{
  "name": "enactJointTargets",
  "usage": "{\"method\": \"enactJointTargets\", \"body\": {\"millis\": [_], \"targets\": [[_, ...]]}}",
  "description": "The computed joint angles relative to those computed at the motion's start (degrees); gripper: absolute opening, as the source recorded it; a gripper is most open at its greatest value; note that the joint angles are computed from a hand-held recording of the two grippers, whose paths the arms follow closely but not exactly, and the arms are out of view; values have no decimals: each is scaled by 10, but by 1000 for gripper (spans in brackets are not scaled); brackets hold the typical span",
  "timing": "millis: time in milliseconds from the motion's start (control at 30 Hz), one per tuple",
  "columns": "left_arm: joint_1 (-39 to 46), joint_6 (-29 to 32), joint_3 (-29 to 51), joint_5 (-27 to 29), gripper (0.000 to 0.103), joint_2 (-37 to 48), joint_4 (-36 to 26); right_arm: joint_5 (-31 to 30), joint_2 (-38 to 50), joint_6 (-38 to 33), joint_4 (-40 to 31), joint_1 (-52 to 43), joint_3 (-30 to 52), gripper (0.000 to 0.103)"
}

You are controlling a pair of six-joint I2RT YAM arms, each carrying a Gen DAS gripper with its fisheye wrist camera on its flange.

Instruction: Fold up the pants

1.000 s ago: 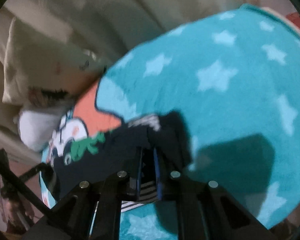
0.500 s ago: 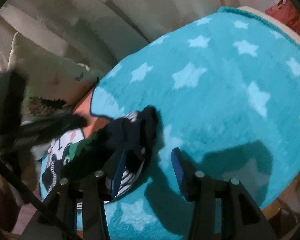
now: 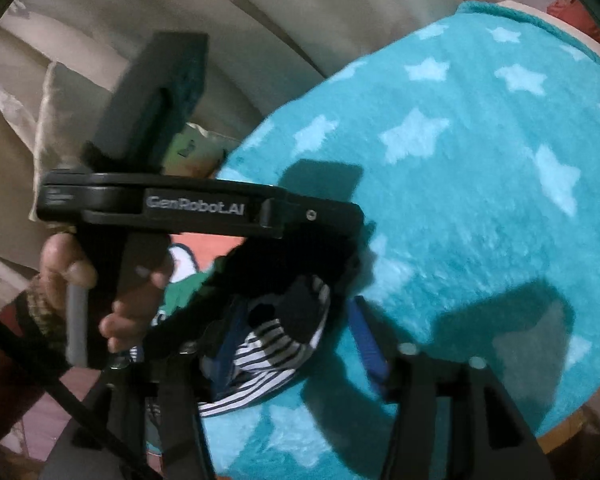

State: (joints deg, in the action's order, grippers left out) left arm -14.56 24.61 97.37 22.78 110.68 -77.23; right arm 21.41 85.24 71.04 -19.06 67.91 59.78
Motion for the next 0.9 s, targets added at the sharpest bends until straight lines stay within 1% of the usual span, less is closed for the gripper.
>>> {"method": "enactJointTargets", "body": {"millis": [33,67,133,200,300,433,467,500,533,567,633,667,767,900], "targets": [[5,5,12,9,58,10,-15,8,-6,3,-5,5,-1,73],[9,7,21,16,59,16,-25,12,-11,6,-8,9,-4,75],[19,10,34,31,59,26,-41,13,-16,11,-10,13,-10,75],[23,2,43,42,63,35,-49,6,-12,13,-9,14,-13,75],[17,1,47,36,66,39,-50,-6,8,-1,3,9,-2,75],[-2,8,40,13,66,30,-44,5,59,-16,-17,-5,38,74],[-4,8,40,6,52,28,-44,8,67,-19,-15,-8,42,72],[-6,8,38,-4,27,26,-42,18,72,-22,-19,-7,49,67],[-6,10,38,-8,19,27,-45,26,74,-29,-31,-6,59,49],[2,12,38,-1,17,27,-49,24,78,-37,-40,-8,68,31],[17,12,30,17,14,14,-46,6,70,-35,-39,-14,63,27],[23,10,28,24,14,8,-46,1,65,-34,-35,-16,60,25],[47,18,14,51,13,-28,-48,8,65,-38,-71,-9,88,25],[92,33,-13,85,13,-84,-54,29,101,-62,-145,11,185,24]]}}
